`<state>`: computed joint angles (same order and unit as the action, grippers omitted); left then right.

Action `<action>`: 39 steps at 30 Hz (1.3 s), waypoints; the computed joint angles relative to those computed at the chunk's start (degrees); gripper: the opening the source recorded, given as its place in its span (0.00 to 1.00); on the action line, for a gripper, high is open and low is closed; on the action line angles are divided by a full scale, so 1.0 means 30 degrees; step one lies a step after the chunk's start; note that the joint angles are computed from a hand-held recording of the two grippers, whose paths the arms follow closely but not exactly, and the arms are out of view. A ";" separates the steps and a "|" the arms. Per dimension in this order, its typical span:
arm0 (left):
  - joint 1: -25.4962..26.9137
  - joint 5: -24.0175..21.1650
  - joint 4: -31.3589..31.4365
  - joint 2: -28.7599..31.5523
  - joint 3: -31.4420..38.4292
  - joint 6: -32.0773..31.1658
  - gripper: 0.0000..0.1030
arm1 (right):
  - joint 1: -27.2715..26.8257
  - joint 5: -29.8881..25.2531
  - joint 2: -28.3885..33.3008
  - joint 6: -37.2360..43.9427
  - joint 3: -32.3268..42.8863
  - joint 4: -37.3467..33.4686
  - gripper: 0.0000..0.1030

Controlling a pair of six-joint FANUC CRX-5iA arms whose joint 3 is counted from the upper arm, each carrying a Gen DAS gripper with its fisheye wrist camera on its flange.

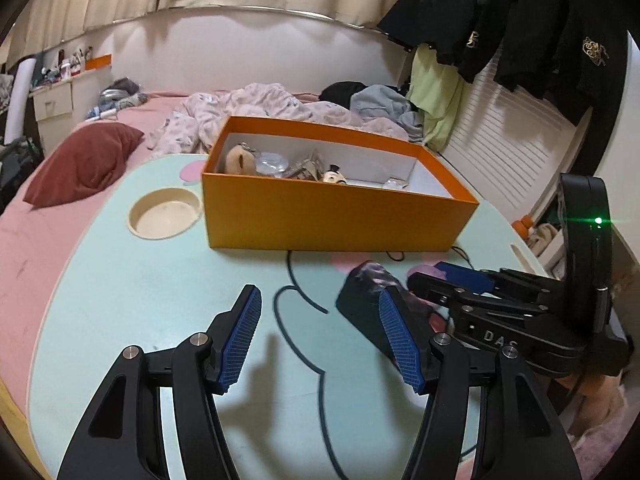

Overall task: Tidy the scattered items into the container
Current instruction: 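Grasp the dark pouch with the left gripper while the right grasps the pink heart case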

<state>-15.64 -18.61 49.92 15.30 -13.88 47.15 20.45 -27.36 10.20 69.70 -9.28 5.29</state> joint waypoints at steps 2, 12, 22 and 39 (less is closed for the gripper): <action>-0.0297 0.0299 0.0742 -0.0033 -0.0194 -0.0752 0.60 | -0.0067 0.0212 -0.0106 -0.0305 -0.0142 0.0053 0.32; -0.0692 -0.0329 -0.3433 0.0944 0.1937 0.3121 0.60 | -0.0147 0.1839 -0.0982 -0.4776 -0.2381 0.4766 0.25; -0.0970 -0.3618 -0.9954 0.3058 0.6271 0.9261 0.60 | -0.0360 0.1788 -0.1144 -0.5604 -0.2709 0.5404 0.26; -0.0716 -0.1287 -0.5989 0.2230 0.3656 0.5152 0.57 | -0.1426 -0.0162 -0.0716 0.1802 0.0144 -0.3288 0.39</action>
<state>-17.78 -22.47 31.95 21.99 -2.92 62.61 16.18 -27.85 8.05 75.11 -8.85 -4.57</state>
